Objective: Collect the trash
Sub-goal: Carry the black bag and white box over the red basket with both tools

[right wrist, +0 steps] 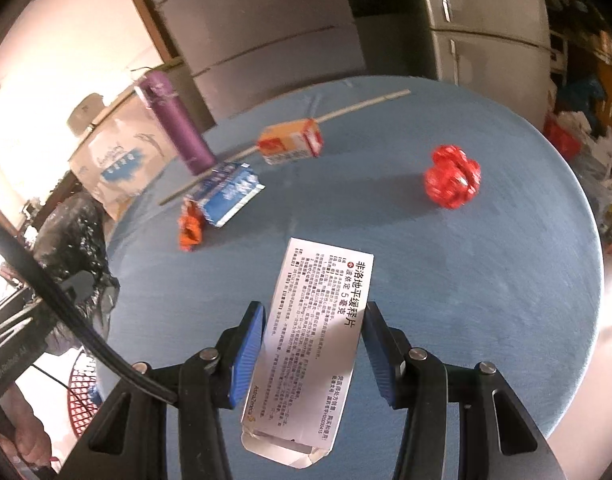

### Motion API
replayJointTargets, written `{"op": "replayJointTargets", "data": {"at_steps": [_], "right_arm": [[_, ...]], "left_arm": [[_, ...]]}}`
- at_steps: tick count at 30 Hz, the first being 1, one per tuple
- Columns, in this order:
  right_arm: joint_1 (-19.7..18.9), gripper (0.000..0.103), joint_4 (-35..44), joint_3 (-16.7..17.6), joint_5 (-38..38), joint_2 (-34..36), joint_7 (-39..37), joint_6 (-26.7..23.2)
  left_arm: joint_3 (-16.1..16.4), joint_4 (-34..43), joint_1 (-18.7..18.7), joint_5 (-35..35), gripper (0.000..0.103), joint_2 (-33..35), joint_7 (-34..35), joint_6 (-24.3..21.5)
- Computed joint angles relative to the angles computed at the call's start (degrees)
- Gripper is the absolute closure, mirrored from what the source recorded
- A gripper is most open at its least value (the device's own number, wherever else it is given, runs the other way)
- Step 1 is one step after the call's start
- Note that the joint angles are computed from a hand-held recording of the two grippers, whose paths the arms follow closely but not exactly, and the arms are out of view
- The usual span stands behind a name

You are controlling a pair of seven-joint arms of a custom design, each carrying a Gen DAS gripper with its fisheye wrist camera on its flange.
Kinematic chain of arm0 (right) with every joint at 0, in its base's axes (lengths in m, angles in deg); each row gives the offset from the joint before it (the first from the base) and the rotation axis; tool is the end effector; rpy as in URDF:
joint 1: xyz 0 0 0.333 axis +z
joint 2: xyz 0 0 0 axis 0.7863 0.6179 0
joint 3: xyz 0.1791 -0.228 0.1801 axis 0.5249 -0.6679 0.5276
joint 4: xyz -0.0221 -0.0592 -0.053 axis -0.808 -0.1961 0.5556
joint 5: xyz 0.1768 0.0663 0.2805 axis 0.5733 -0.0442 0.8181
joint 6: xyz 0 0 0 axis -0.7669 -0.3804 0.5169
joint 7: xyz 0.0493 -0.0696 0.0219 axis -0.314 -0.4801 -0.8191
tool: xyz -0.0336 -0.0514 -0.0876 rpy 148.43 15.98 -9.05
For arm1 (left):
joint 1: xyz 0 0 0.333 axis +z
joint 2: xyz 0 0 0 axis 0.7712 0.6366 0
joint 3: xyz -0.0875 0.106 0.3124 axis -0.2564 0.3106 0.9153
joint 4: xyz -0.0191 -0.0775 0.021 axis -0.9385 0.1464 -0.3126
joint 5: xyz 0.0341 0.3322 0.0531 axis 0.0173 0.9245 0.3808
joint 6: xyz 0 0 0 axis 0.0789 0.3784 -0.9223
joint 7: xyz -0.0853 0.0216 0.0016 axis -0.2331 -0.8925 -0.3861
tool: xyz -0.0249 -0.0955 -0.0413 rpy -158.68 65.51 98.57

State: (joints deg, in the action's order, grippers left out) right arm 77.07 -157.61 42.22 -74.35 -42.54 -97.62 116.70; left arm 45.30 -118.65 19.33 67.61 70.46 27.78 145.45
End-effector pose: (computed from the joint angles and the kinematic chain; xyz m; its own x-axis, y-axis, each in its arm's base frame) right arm 0.5049 0.2763 0.3922 -0.5367 -0.7994 -0.2702 -0.5601 0.5770 -0.5945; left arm 0.6415 -0.4345 0.4299 -0.7212 -0.6904 -0.0577 -0.4674 0.5463 -0.6951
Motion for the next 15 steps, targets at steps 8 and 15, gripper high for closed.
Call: {"op": "replayJointTargets", "data": {"at_steps": [8,15], "right_arm": [[2.0,0.051,5.5,0.3,-2.7,1.7,-1.0,-0.8],[3.4,0.051,8.5,0.3,-0.4,2.9,-4.4,-2.4]], "left_arm": [[4.4,-10.0,-0.1,1.1,0.064,-6.3,-2.4,8.7],[-1.2,-11.6,4.0,-1.6,0.064,-8.0,2.9,4.9]]}}
